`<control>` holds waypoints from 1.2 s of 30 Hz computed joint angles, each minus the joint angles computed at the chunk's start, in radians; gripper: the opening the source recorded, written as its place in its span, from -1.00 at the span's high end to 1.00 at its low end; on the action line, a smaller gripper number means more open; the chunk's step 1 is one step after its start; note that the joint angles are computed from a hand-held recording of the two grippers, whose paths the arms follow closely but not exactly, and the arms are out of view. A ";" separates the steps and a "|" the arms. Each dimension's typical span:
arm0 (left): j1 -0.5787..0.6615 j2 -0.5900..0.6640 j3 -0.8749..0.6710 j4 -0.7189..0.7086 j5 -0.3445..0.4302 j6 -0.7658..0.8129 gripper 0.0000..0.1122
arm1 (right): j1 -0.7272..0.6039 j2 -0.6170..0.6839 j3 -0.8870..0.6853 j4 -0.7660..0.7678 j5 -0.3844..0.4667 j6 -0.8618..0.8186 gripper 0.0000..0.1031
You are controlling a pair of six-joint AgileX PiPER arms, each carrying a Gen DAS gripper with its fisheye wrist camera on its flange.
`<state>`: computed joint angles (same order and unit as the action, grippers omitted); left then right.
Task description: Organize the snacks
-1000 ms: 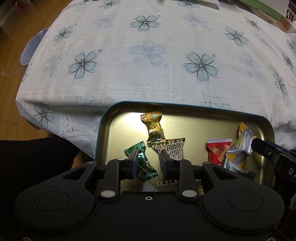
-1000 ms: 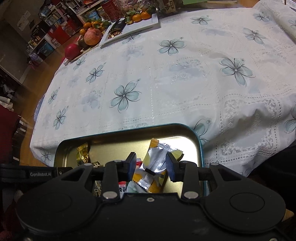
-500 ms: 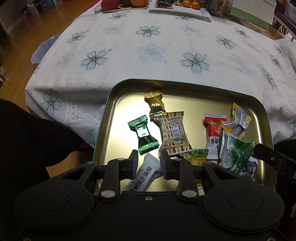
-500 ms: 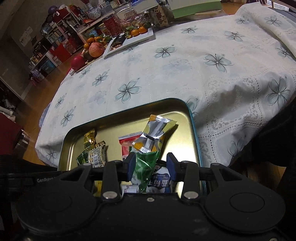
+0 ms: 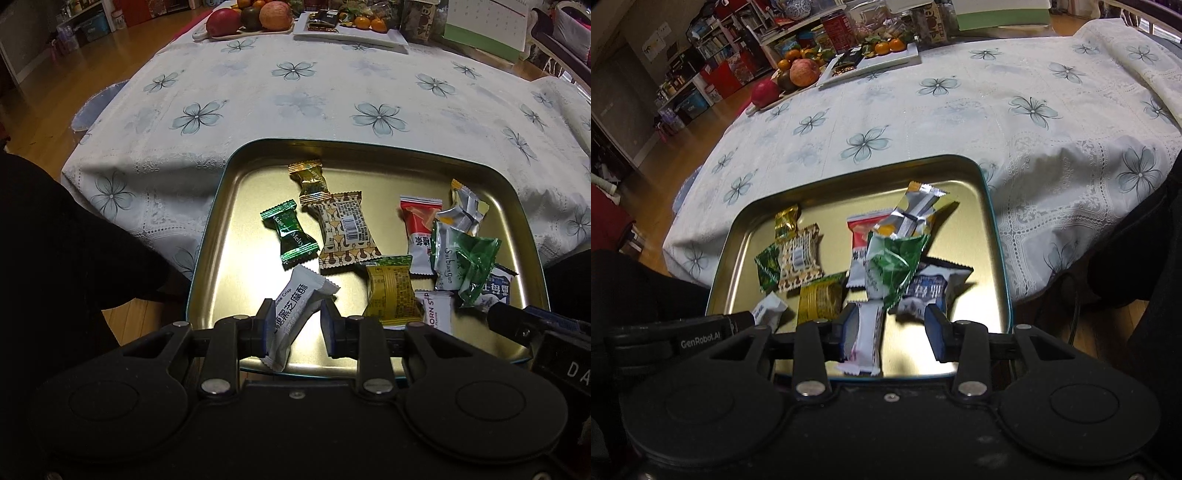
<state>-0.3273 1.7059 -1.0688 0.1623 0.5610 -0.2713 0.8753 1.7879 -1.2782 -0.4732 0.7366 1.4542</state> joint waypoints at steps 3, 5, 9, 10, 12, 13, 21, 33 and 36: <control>-0.009 -0.024 0.034 0.023 -0.030 -0.017 0.34 | 0.036 0.000 -0.010 -0.024 0.044 0.031 0.18; -0.018 -0.036 0.051 0.043 -0.042 -0.028 0.34 | 0.056 0.000 -0.017 -0.029 0.069 0.048 0.15; -0.022 -0.053 0.080 0.047 -0.052 -0.036 0.34 | 0.068 -0.019 0.005 -0.046 0.083 0.106 0.14; -0.019 -0.055 0.085 0.037 -0.051 -0.029 0.34 | 0.064 -0.026 0.015 -0.047 0.077 0.122 0.13; -0.012 -0.055 0.088 0.011 -0.046 -0.011 0.34 | 0.057 -0.036 0.033 -0.034 0.059 0.128 0.10; -0.010 -0.054 0.088 0.007 -0.044 -0.013 0.34 | 0.056 -0.036 0.035 -0.028 0.053 0.125 0.10; -0.015 -0.046 0.090 0.019 -0.040 -0.039 0.34 | 0.043 -0.020 0.031 0.011 0.031 0.067 0.09; -0.022 -0.041 0.089 0.033 -0.035 -0.046 0.34 | 0.041 -0.014 0.026 0.017 0.032 0.048 0.08; -0.021 -0.040 0.088 0.030 -0.034 -0.046 0.34 | 0.040 -0.013 0.026 0.017 0.032 0.046 0.08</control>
